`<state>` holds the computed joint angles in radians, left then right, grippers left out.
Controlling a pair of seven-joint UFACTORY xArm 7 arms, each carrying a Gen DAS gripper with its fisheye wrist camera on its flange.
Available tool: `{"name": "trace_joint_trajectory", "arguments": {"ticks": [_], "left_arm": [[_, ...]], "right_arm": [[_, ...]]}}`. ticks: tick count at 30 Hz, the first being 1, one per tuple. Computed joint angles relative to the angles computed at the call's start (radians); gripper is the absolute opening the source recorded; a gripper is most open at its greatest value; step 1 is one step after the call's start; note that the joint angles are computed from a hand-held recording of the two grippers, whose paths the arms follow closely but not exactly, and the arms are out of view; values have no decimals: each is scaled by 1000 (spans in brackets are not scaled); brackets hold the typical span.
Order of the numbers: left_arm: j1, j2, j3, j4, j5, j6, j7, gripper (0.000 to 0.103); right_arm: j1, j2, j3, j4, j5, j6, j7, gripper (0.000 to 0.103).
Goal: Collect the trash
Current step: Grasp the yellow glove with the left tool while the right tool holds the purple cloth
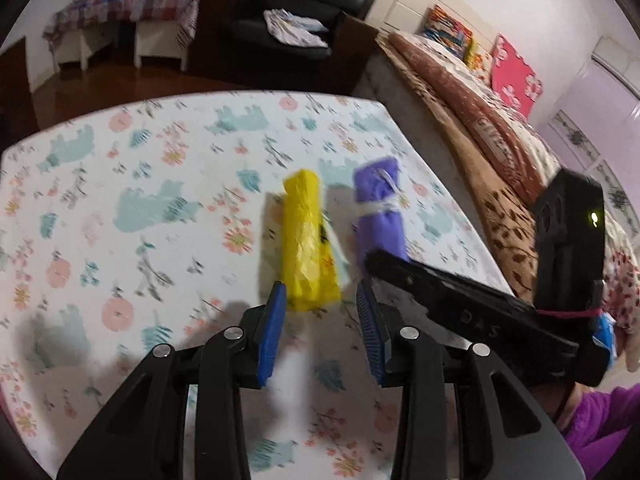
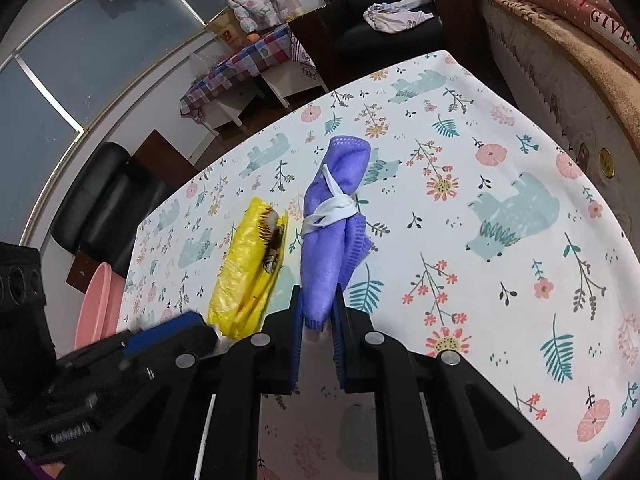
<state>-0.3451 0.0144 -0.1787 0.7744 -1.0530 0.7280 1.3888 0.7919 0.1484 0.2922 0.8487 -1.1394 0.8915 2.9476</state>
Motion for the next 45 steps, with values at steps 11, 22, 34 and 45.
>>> {"name": "trace_joint_trajectory", "arguments": {"ticks": [11,22,34,45], "left_arm": [[-28,53,-46,35,-62,-128,-45,37],[-54,32,-54,-6,-128,-204,25,8],[-27,-64,7,-68,-186,-180,70,6],[5,-123,61,-119,-188,-130,93,6]], "right_arm": [[-1,4,-3,0,-4,-7,3,13],[-3,13,-7,5,2,-9,-10,13],[6,17,-13,13,-17,-10,-10,27],[46,-4,15,40,94,111,-86,52]]}}
